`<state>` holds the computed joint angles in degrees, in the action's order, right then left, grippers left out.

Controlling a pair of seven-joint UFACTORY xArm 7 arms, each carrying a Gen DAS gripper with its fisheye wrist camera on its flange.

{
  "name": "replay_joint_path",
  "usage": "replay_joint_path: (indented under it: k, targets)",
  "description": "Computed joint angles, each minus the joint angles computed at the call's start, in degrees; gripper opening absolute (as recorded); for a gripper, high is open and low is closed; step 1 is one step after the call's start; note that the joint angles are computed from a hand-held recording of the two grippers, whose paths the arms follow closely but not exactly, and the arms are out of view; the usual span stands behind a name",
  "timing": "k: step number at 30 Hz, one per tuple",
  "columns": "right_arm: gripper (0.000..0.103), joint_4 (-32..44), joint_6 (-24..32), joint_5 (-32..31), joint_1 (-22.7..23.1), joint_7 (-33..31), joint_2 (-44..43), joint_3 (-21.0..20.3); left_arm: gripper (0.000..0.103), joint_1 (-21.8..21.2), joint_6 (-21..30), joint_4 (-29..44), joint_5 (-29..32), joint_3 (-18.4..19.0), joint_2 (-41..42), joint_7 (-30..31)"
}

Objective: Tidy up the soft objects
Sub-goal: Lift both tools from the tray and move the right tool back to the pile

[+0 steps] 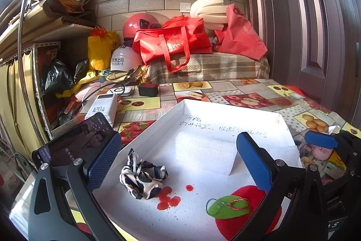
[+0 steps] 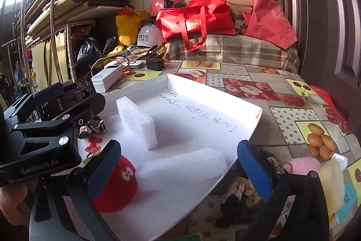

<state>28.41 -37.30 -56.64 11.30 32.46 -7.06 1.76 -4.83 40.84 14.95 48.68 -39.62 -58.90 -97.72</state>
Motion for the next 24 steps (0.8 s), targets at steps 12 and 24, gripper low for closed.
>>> replay_joint_path:
  k: [12, 24]
  targets:
    - [0.103, -0.3, -2.8, 0.7, -1.0, 0.4, 0.8, -0.4, 0.103, -0.5, 1.7, 0.3, -0.4, -0.2, -0.8, -0.7]
    - [0.103, -3.5, -8.1, 5.4, -1.9, -4.8, 0.2, 0.2, 0.103, -0.9, 1.9, 0.1, -0.1, 0.1, -0.8, -1.0]
